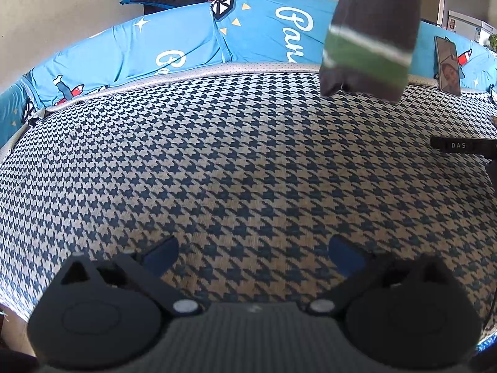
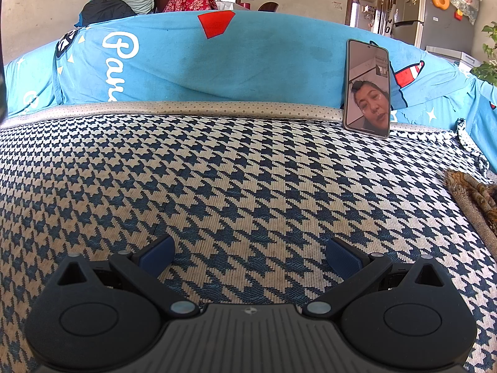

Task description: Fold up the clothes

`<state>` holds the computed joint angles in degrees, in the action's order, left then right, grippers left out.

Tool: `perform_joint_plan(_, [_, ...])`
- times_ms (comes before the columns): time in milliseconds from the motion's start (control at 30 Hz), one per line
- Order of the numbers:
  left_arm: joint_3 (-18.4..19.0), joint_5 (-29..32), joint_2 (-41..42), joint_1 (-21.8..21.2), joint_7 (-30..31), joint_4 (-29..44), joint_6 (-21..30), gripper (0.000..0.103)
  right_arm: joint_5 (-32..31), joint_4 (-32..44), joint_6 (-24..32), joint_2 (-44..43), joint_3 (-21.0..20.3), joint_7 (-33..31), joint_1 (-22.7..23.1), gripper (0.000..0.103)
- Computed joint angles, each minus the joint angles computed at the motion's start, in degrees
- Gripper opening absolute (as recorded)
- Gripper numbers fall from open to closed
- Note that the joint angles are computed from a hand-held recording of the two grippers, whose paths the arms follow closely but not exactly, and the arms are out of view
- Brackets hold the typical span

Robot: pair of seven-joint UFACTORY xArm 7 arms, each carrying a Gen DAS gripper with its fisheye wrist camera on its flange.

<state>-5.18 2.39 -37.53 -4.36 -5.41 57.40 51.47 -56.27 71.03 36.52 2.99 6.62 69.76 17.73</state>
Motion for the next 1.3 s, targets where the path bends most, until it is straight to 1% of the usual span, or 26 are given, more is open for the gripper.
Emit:
perform_joint_plan(33, [0.1,0.1,0.2,0.0,0.2,0.1,0.0,0.103,0.0,0.0,0.0,0.0,0.0,0.0,0.0,0.103])
perform_joint_plan(133, [2.8,-0.6,-1.1,-0.4,3.5,-0.3,1.1,0.103,0.0,0.0,0.0,0.0,0.0,0.0,0.0,0.103])
perform_joint_plan(267, [6.3,-1.5,-4.5,0.0,9.4,-2.1,2.1,0.103,0.0,0.0,0.0,0.0,0.0,0.0,0.0,0.103])
perform_joint_plan(400, [10.8,-3.8,-6.8,0.7,15.9,-2.2,4.6,0.103,0.0,0.0,0.0,0.0,0.0,0.0,0.0,0.103])
perform_joint_plan(467, [9.6,-4.1,-8.2,1.9,16.0,-3.0,5.2,0.103,0.0,0.0,0.0,0.0,0.0,0.0,0.0,0.103])
perform_joint_plan(500, [9.7,-4.2,-8.1,2.2,16.6,-2.8,5.7,0.103,0.0,0.0,0.0,0.0,0.0,0.0,0.0,0.103])
perform_joint_plan(533, [8.8,-4.9,-6.9,2.3,15.8,-2.0,5.7,0.103,0.0,0.0,0.0,0.0,0.0,0.0,0.0,0.103])
perform_joint_plan(567, [8.9,-5.6,-6.7,2.1,16.0,-1.7,5.8,0.103,0.0,0.0,0.0,0.0,0.0,0.0,0.0,0.103])
perform_joint_plan(600, [9.9,-6.1,-7.2,1.9,17.0,-1.7,6.2,0.103,0.0,0.0,0.0,0.0,0.0,0.0,0.0,0.103])
perform_joint_plan(633, [10.0,-6.2,-6.5,2.0,17.5,-1.0,6.2,0.103,0.0,0.0,0.0,0.0,0.0,0.0,0.0,0.103])
perform_joint_plan(667, [9.4,-5.9,-6.3,2.5,17.5,-0.8,6.2,0.103,0.0,0.0,0.0,0.0,0.0,0.0,0.0,0.103])
perform_joint_plan(733, [10.3,-6.1,-7.3,2.9,18.7,-1.0,7.1,0.103,0.1,0.1,0.0,0.0,0.0,-0.1,0.0,0.103])
perform_joint_plan(800, [9.9,-6.9,-7.5,2.9,18.4,-0.9,7.5,0.103,0.1,0.1,0.0,0.0,0.0,-0.1,0.0,0.103])
perform_joint_plan(833, [10.5,-6.8,-7.2,3.0,19.2,-0.6,7.2,0.103,0.1,0.1,0.0,0.0,0.0,-0.1,0.0,0.103])
perform_joint_plan(867, [10.0,-6.7,-8.0,3.3,19.0,-1.2,7.4,0.103,0.0,0.1,0.0,0.0,0.0,-0.1,0.0,0.103])
perform_joint_plan(933, [9.3,-7.1,-5.5,3.2,18.2,0.7,7.0,0.103,0.0,0.1,0.0,0.0,0.0,-0.1,0.0,0.103])
perform_joint_plan(1000, [10.4,-7.2,-4.7,3.3,19.4,1.3,6.9,0.103,0.1,0.1,0.0,0.0,0.0,-0.1,0.0,0.103])
perform_joint_plan(1100, [11.4,-7.1,-5.3,3.8,21.1,-0.7,5.9,0.103,0.0,0.0,0.1,0.0,0.0,0.0,0.1,0.103])
perform_joint_plan(1133, [13.0,-7.3,-5.2,3.9,22.8,-0.6,6.3,0.103,0.0,0.0,0.1,0.0,0.0,0.0,0.1,0.103])
perform_joint_plan(1200, [17.8,-8.6,-1.7,3.6,28.3,0.2,4.3,0.103,0.1,0.0,0.1,0.0,0.0,0.0,0.1,0.103])
perform_joint_plan(1267, [21.8,-9.8,-1.0,4.4,34.2,0.6,4.3,0.103,0.1,0.0,0.1,0.0,0.0,0.0,0.1,0.103])
perform_joint_plan(1300, [23.1,-10.4,-0.8,5.0,36.5,0.7,4.6,0.103,0.1,0.0,0.1,0.0,0.0,0.0,0.1,0.103])
